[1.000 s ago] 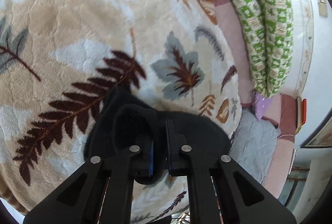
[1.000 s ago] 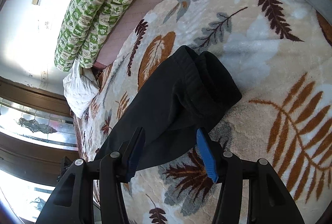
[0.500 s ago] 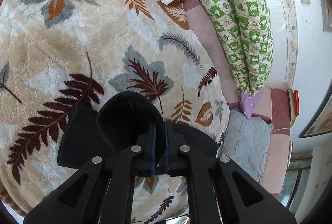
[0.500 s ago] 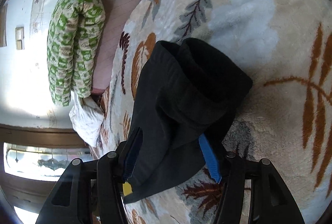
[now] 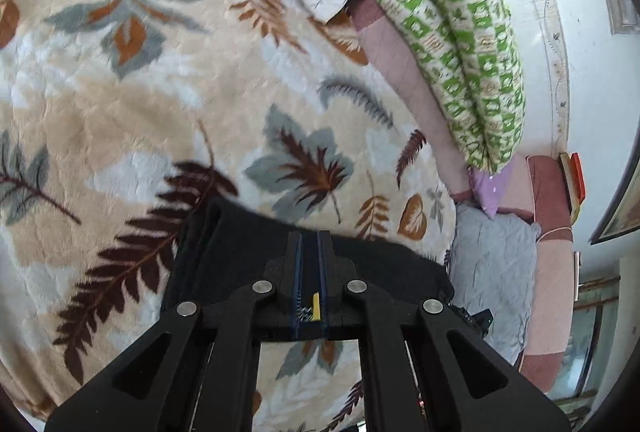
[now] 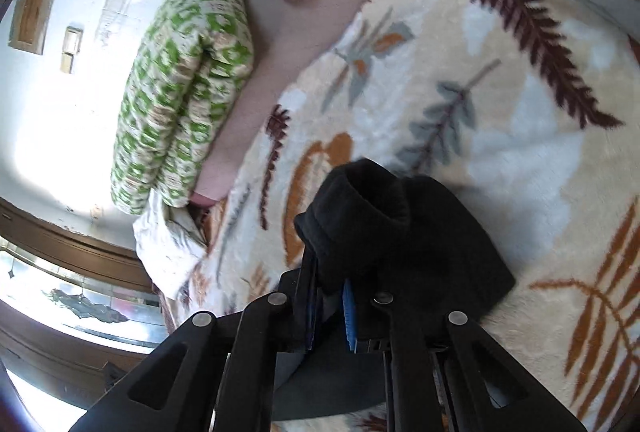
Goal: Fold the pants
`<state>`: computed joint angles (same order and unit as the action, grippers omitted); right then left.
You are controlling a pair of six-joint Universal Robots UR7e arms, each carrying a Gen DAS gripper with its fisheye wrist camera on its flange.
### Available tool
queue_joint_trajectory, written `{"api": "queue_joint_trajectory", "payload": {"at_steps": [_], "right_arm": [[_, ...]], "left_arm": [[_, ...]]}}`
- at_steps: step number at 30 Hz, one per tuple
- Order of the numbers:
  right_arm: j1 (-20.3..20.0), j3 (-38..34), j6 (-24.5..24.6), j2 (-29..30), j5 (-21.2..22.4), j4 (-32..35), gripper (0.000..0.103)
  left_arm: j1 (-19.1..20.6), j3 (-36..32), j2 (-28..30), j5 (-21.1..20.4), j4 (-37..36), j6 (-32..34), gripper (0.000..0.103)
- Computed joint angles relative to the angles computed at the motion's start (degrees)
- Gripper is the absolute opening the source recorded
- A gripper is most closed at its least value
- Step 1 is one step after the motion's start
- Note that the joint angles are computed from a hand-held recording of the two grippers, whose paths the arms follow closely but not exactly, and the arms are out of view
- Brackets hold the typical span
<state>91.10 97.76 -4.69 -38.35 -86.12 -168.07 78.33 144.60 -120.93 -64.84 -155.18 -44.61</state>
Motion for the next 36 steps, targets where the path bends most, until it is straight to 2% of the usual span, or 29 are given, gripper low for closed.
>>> {"api": "queue_joint_trajectory", "payload": {"at_steps": [4,8,12,15,18,20,22,23,26,28,30,34,36], "right_arm": [[-2.0,1.99,-0.48,-1.09,0.11,0.06,0.011],[-2.92,4.22,-1.17,-2.45,2.95,-0.66,0.012],[-2.17,4.02,-2.46,-2.84,0.64,0.32,0.014],[-0.83,2.18,-4.06,-2.01,-3.56,1.37,0.016],[-0.69,1.27,-3.65,-1.55,-4.19,2.92,0.017],[-0.7,1.21,-3.82,-1.67,-3.7,3.76,0.02],[-0.57,1.26,-3.69,-1.81,-4.31,4.01,0.026],[-0.66,1.17,-3.49,-1.84,-4.18,4.4,0.028],[-0.74,1.01,-2.89,-1.81,-4.46,4.63,0.029],[-0.82,0.95,-2.65,-1.79,-4.7,4.68,0.029],[-0.9,0.96,-2.26,-1.83,-4.6,4.85,0.029],[-0.92,1.34,-1.95,-2.16,-4.33,4.79,0.033],[-0.71,1.02,-2.22,-2.08,-4.79,5.3,0.034]], "left_arm": [[3.62,2.21,-1.0,-4.26,-0.96,0.25,0.005],[2.08,3.0,-1.56,-3.56,0.83,0.23,0.005],[1.46,2.56,1.24,-5.7,1.23,1.26,0.005],[0.64,1.86,2.68,-4.89,2.99,0.38,0.005],[0.16,1.95,1.4,-3.92,2.22,-0.69,0.008],[-0.01,1.81,0.32,-3.02,3.51,-1.07,0.025],[-1.49,1.9,-1.58,0.17,6.78,-2.35,0.038],[-1.67,2.14,-1.97,0.71,6.86,-2.25,0.04],[0.86,1.99,-0.84,-1.85,5.23,-0.43,0.04],[1.8,1.09,0.72,-1.93,6.73,-0.43,0.04],[0.69,0.67,0.49,0.32,10.24,-1.46,0.04],[-4.31,0.95,-3.04,7.39,17.56,-1.71,0.04],[-3.3,0.46,-1.89,6.84,17.34,-0.58,0.04]]}}
